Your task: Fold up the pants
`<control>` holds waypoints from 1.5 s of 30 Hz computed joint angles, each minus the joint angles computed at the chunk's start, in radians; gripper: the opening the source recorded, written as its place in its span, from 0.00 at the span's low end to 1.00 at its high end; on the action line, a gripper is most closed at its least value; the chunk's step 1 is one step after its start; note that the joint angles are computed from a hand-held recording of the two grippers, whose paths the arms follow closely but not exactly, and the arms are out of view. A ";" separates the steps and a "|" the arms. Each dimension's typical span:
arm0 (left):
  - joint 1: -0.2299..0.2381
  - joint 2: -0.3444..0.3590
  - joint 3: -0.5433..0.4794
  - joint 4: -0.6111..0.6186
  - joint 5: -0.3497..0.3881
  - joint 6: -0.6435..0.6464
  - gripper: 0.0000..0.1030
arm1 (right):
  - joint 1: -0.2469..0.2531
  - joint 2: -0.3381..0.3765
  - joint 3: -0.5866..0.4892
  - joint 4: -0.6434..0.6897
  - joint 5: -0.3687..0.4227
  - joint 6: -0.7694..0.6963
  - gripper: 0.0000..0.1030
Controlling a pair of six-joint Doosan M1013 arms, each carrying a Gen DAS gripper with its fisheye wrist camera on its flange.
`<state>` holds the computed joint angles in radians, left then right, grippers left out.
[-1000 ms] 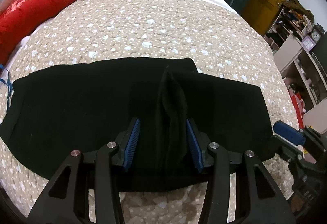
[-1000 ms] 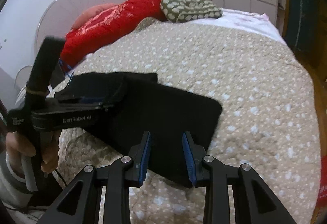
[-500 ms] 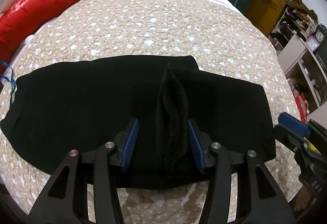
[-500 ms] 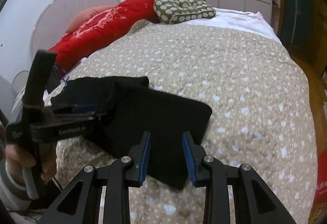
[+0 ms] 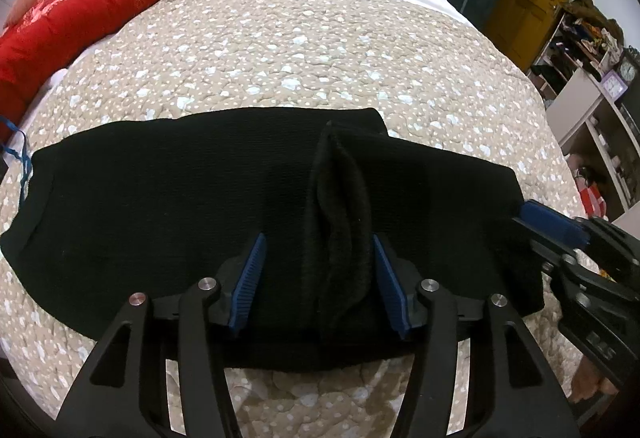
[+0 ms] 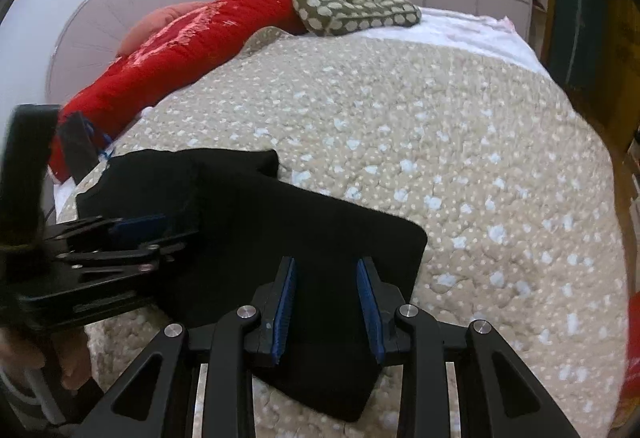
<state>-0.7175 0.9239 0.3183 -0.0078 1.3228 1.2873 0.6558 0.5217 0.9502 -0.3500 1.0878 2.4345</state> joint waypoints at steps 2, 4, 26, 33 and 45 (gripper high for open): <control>0.000 -0.004 0.008 0.000 -0.008 0.001 0.53 | 0.005 -0.009 0.008 -0.002 -0.009 -0.007 0.29; 0.000 -0.011 0.025 0.001 -0.021 0.002 0.53 | 0.007 -0.019 0.025 0.010 -0.016 0.002 0.29; 0.009 -0.047 0.097 -0.030 -0.087 -0.005 0.55 | -0.007 0.036 -0.053 0.061 -0.033 -0.074 0.29; 0.010 -0.029 0.068 -0.027 -0.077 -0.007 0.57 | -0.032 0.069 -0.065 0.089 -0.044 -0.083 0.30; 0.009 -0.013 0.034 -0.017 -0.055 -0.017 0.58 | -0.031 0.069 -0.098 0.080 -0.031 -0.075 0.30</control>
